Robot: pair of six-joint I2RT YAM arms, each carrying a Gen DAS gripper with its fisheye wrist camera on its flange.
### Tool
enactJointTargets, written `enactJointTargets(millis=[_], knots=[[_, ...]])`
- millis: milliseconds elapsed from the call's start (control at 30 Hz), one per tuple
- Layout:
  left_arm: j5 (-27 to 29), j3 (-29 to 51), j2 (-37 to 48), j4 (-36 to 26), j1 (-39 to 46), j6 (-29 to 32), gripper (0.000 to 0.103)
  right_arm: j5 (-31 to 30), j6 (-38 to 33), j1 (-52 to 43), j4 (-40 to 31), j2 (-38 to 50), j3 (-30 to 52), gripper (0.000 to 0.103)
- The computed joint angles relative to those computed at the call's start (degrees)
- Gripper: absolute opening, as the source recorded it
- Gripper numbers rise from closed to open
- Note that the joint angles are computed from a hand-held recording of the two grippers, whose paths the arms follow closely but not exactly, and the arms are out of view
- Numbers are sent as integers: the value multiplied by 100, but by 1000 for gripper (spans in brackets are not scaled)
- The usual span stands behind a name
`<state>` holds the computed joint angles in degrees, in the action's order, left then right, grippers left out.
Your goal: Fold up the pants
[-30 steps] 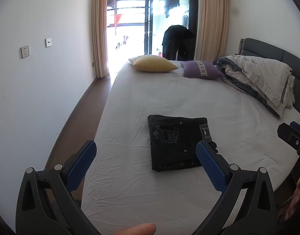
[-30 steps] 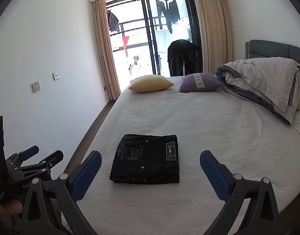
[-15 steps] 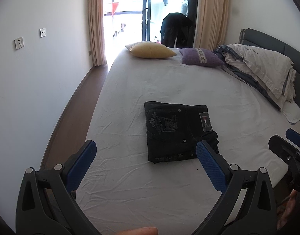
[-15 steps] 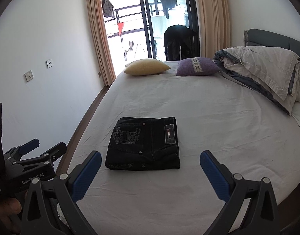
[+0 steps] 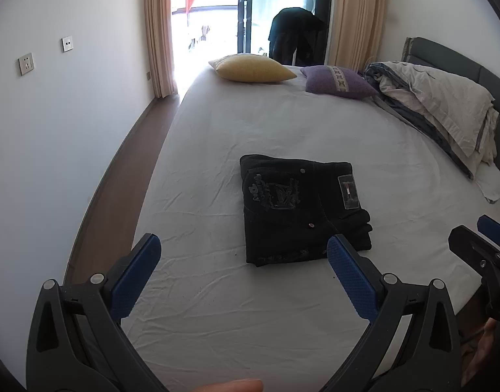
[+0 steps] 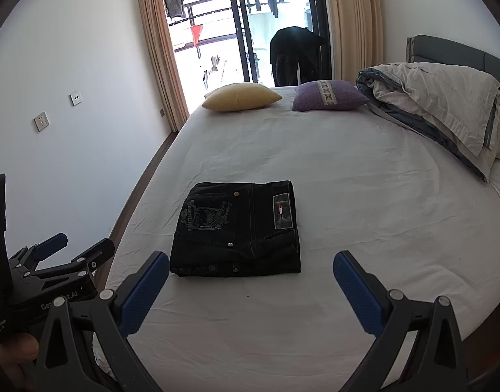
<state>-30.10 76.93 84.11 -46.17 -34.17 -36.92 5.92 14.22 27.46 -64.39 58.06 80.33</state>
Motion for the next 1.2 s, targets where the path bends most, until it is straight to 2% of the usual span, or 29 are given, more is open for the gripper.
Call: enactJointTargets(millis=[467,1200], knots=[[225,-117,199,213,238,45,103,-23,33,52,58,154,-130,103],[237,-120,358,279,246,7,103,-89,14,-19,84,165,-227,103]])
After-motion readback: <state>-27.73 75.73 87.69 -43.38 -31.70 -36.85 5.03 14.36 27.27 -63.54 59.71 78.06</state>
